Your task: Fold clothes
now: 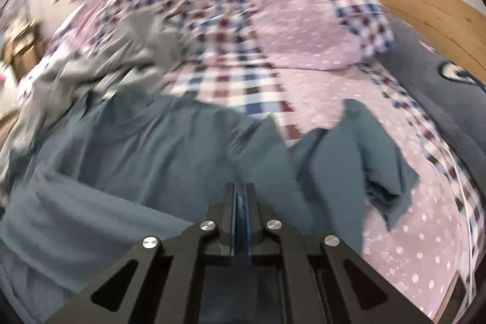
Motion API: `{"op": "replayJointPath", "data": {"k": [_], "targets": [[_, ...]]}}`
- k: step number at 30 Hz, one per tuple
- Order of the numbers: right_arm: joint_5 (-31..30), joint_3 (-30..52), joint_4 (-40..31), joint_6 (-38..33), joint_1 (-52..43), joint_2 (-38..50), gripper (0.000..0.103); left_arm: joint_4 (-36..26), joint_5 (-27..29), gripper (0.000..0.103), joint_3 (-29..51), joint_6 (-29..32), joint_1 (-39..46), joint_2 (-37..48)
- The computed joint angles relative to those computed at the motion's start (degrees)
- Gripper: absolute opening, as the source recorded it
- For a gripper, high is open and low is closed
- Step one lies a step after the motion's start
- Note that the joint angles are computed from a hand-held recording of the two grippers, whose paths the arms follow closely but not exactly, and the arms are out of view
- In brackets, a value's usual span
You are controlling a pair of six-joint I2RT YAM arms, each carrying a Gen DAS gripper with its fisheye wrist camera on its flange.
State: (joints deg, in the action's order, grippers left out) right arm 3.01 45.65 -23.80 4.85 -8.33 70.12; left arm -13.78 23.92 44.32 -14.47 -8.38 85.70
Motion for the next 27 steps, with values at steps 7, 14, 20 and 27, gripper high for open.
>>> {"op": "replayJointPath", "data": {"k": [7, 14, 20, 27], "targets": [[3.4, 0.9, 0.5, 3.6, 0.2, 6.5, 0.01, 0.1, -1.5, 0.034, 0.0, 0.5, -0.8, -0.2], [4.9, 2.0, -1.9, 6.7, 4.7, 0.1, 0.044, 0.1, 1.7, 0.036, 0.1, -0.6, 1.0, 0.2], [-1.2, 16.4, -6.6, 10.3, 17.3, 9.9, 0.044, -0.4, 2.2, 0.037, 0.6, -0.5, 1.2, 0.8], [-14.6, 54.6, -19.8, 10.5, 29.8, 42.4, 0.044, -2.4, 2.4, 0.038, 1.9, 1.3, 1.0, 1.3]]}}
